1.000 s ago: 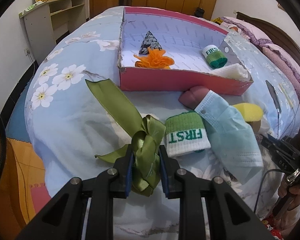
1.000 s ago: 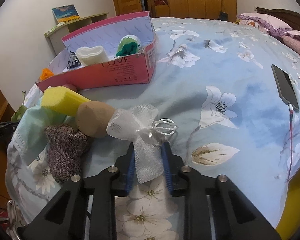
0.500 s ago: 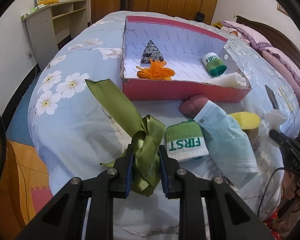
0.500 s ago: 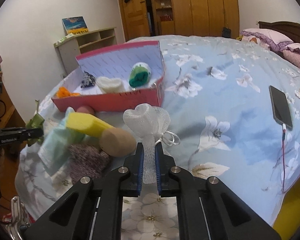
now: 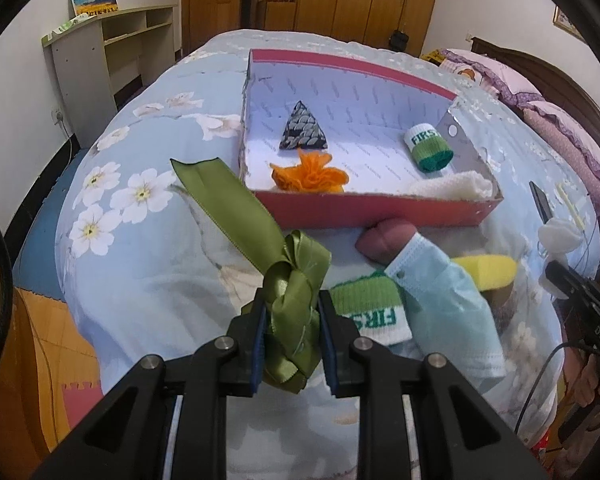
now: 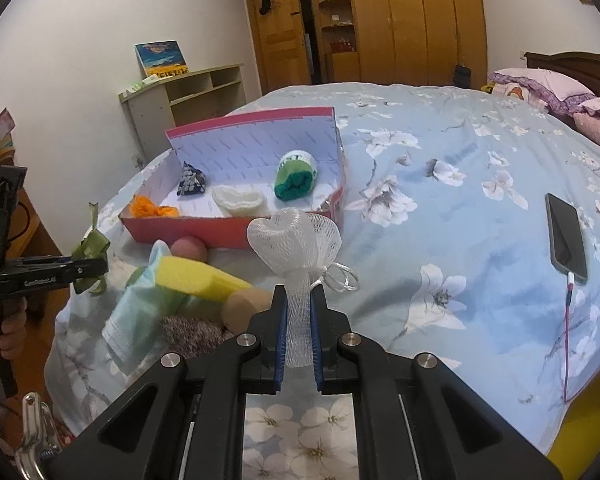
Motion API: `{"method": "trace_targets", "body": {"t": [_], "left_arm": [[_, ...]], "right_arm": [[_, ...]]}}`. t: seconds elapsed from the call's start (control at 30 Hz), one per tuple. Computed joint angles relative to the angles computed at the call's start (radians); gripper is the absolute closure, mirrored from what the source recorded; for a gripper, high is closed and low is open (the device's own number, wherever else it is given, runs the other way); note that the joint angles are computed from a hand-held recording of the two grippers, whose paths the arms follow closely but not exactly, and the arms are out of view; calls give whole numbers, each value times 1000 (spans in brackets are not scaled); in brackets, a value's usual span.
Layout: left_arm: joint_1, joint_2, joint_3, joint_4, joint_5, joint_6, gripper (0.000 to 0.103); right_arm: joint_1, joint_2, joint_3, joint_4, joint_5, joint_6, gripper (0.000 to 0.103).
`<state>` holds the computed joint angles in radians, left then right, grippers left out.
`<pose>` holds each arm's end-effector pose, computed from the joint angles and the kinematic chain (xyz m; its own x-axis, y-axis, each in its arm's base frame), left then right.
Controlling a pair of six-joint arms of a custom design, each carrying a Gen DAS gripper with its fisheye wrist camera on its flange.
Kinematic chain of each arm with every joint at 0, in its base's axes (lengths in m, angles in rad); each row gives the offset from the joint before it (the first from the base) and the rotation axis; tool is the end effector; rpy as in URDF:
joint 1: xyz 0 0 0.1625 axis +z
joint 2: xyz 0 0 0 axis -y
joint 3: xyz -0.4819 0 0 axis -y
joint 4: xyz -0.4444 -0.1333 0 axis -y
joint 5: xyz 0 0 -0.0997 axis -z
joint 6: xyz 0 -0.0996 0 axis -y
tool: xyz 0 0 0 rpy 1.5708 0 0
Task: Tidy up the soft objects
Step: 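Carry the ribbon and mesh bag into the pink box and open both grippers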
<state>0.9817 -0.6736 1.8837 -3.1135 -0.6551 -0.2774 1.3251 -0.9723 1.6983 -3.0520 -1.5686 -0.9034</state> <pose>-0.1833 -0.6563 0.0225 -0.7694 -0.0967 -0.6315 0.3270 0.7896 -0.5193 -0.0516 -0.7548 0.2614 -0.7397 -0.4051 0.5374 -0.6525 0.6270 -0.4255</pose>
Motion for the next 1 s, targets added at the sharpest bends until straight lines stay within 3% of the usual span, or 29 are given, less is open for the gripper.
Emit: {"method": "trace_targets", "body": {"t": [0.6, 1.0], "left_arm": [[1, 44, -140, -56, -7, 188, 79], [29, 110, -280, -6, -53, 219, 79]], "right_arm": [[55, 53, -108, 68, 15, 0, 91], [88, 123, -217, 123, -1, -8, 91]]}}
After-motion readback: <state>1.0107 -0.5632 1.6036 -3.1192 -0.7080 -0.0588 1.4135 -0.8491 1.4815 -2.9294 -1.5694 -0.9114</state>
